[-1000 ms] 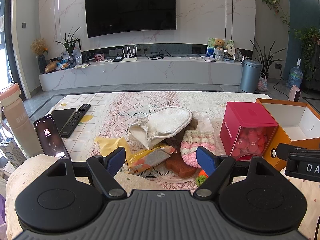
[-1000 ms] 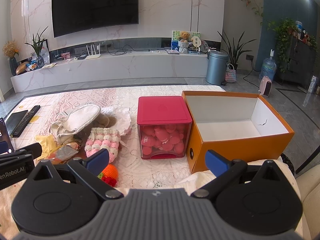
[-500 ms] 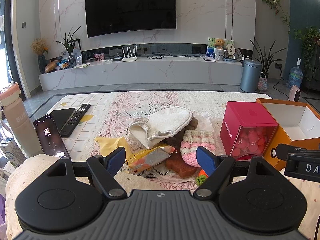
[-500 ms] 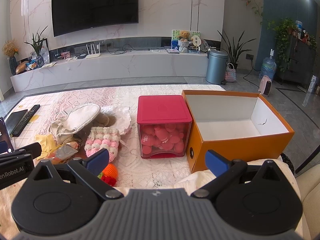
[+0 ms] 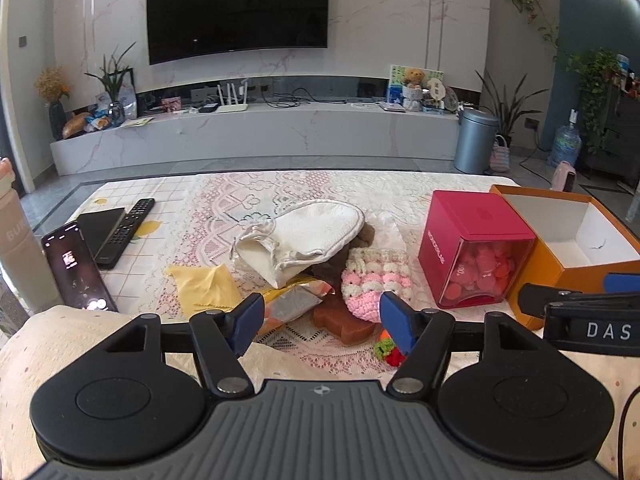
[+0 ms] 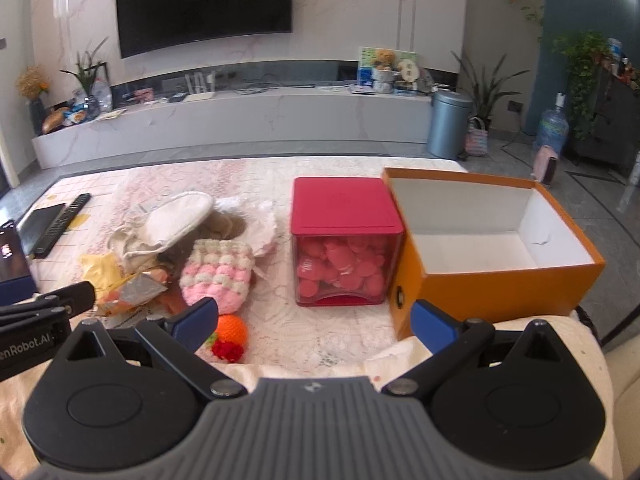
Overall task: Organize soft objects
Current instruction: 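Grasp the silver-yellow snack bag with the left tool while the right tool grasps the orange crocheted fruit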
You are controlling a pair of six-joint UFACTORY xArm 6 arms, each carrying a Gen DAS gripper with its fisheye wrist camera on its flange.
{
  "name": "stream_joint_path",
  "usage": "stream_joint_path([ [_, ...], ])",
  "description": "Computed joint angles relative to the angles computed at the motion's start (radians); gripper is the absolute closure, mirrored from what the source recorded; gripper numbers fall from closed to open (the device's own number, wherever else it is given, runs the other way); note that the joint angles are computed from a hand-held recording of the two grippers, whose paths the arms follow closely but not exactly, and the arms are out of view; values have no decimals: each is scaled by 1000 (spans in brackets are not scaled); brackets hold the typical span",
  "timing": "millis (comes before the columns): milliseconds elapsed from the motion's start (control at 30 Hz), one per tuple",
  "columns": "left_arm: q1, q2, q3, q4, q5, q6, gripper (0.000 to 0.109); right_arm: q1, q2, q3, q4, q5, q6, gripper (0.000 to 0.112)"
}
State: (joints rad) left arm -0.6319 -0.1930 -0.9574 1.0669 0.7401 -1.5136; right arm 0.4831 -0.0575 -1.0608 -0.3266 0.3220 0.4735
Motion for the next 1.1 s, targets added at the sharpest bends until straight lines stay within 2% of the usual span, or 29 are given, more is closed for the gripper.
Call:
stream_joint_path([
  [67,27,-12,17,-35,-54,40,38,4,14,-11,109,2,-109,14],
  [200,79,-23,48,-96,-138,123,55,13,56,-53,272,27,-271,30],
  [300,112,-12,54,-137,-176,227,56,23,109,-111,332,66,-348,32],
  [400,146,6,51,-156,-196,295,60,29,163,-173,405,117,-428,46],
  [433,161,15,49,-168,-204,335,60,31,184,-196,432,138,-454,49],
  [533,195,47,31,-206,-219,461,59,39,245,-260,477,187,-502,49],
  [667,221,111,-10,-256,-207,635,49,45,326,-346,511,260,-538,49],
  [733,235,146,-26,-301,-212,718,49,46,372,-394,544,300,-559,50],
  [967,269,221,-58,-379,-231,822,45,51,528,-571,567,413,-589,54],
  [1100,269,260,-96,-395,-197,881,39,54,601,-660,546,470,-580,54],
])
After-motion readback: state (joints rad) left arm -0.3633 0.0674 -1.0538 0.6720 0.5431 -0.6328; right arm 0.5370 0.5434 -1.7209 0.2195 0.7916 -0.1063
